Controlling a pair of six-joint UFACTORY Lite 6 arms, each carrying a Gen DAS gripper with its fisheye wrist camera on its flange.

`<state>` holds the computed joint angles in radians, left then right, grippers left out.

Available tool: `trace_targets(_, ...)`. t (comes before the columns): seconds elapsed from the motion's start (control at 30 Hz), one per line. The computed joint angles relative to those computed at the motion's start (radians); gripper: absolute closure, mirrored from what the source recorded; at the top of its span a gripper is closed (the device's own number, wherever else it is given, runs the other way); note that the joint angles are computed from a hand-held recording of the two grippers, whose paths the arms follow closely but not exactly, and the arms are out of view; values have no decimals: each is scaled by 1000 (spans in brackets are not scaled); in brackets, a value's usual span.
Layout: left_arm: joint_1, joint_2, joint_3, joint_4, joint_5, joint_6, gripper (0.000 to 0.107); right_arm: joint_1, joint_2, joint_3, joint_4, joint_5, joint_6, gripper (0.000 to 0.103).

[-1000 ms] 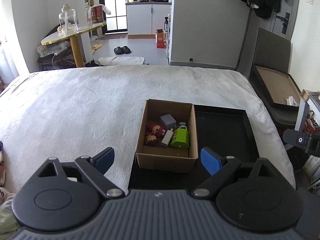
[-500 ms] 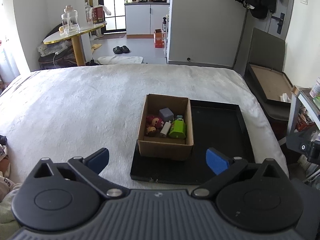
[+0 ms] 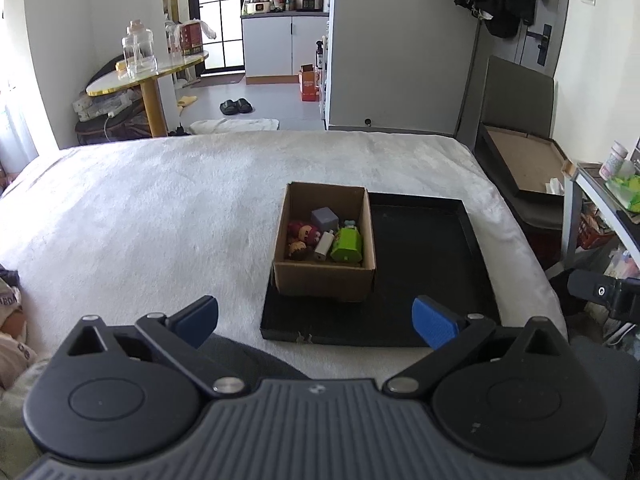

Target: Organize rigid objects

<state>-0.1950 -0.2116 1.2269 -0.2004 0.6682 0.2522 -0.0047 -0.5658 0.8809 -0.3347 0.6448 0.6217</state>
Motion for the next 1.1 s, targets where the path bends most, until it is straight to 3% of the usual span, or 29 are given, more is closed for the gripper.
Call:
trace_targets(0.4,-12,-138,-76,-34,20,39,4,102,-103,-30,-78,78,89,0)
trace_targets(1.1,30,-139,-40,-71,62,92,4,243,-84,2,-183,150,227,0)
